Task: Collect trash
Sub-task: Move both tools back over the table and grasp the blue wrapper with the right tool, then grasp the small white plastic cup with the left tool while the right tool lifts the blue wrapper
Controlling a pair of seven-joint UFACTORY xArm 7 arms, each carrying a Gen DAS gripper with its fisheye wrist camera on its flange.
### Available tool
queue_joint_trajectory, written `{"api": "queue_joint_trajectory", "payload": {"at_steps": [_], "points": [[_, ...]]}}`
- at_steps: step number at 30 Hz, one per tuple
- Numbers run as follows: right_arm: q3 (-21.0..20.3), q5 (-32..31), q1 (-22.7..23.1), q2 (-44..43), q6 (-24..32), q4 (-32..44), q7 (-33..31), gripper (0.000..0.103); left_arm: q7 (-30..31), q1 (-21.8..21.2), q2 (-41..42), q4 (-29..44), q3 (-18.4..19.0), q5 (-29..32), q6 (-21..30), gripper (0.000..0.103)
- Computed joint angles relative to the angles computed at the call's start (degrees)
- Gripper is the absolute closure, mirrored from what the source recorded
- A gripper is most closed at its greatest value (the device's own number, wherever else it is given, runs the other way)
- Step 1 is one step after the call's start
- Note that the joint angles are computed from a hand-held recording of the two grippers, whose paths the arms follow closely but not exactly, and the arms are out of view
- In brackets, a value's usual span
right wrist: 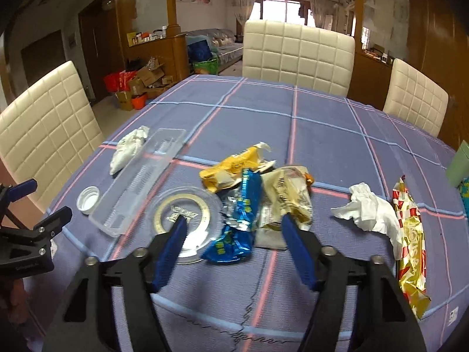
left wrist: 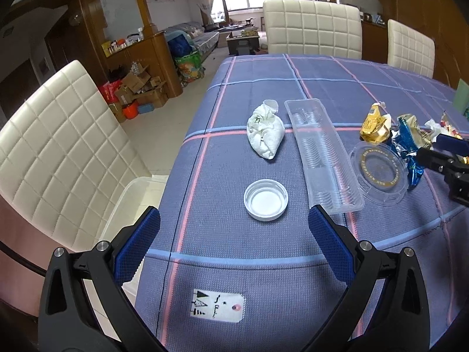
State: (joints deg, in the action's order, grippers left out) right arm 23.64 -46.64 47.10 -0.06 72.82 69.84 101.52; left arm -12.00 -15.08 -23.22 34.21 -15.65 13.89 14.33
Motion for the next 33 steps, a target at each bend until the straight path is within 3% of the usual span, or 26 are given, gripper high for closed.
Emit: {"api": "queue_joint_trajectory", "payload": {"at_steps": [7, 16, 21, 22, 24, 25, 27, 33], "points": [[-0.8, 1.0, -1.4, 0.3, -3.8, -1.5, -1.4, 0.055, -1.5, 1.0, 3.6, 2.3, -0.7, 1.5, 1.1, 0.004], [-1.7, 0.6, -1.6, 0.7, -3.5, -2.6, -1.6, 0.068, -2.9, 0.5, 8.5, 5.1, 0.1, 3.7, 2.2, 0.004], [-1.2, -0.1, -1.7, 0.1, -3.4, -3.2, -1.3, 0.080, -2.8, -0.6, 10.1, 6.2, 1.0, 4.0, 2.4, 0.005], [-1.0, -0.4, -1.6, 0.1, -2.8, -3.1, -1.0, 0.080, -3.2, -0.5, 10.1, 6.1, 0.9, 4.5, 1.9, 0.009], [-0.9, -0.7, -1.6, -0.2, -3.3, -3.3, -0.5, 0.082, -2.9, -0.9, 9.9, 5.9, 1.1, 4.7, 1.7, 0.029], [-0.8, -0.9, -1.6, -0.6, -3.7, -3.6, -0.1, 0.082, -1.1, -2.1, 9.8, 5.7, 2.2, 2.7, 1.4, 0.033], [-0.5, -1.7, -1.5, -0.9, -3.6, -3.6, 0.4, 0.082, 1.4, -3.6, 9.5, 5.5, 3.3, -0.2, 1.6, 0.061], [0.6, -3.3, -1.5, -2.6, -4.9, -3.9, 2.0, 0.082, 3.7, -4.1, 7.2, 3.8, 3.5, -3.2, 0.2, 0.061]]}}
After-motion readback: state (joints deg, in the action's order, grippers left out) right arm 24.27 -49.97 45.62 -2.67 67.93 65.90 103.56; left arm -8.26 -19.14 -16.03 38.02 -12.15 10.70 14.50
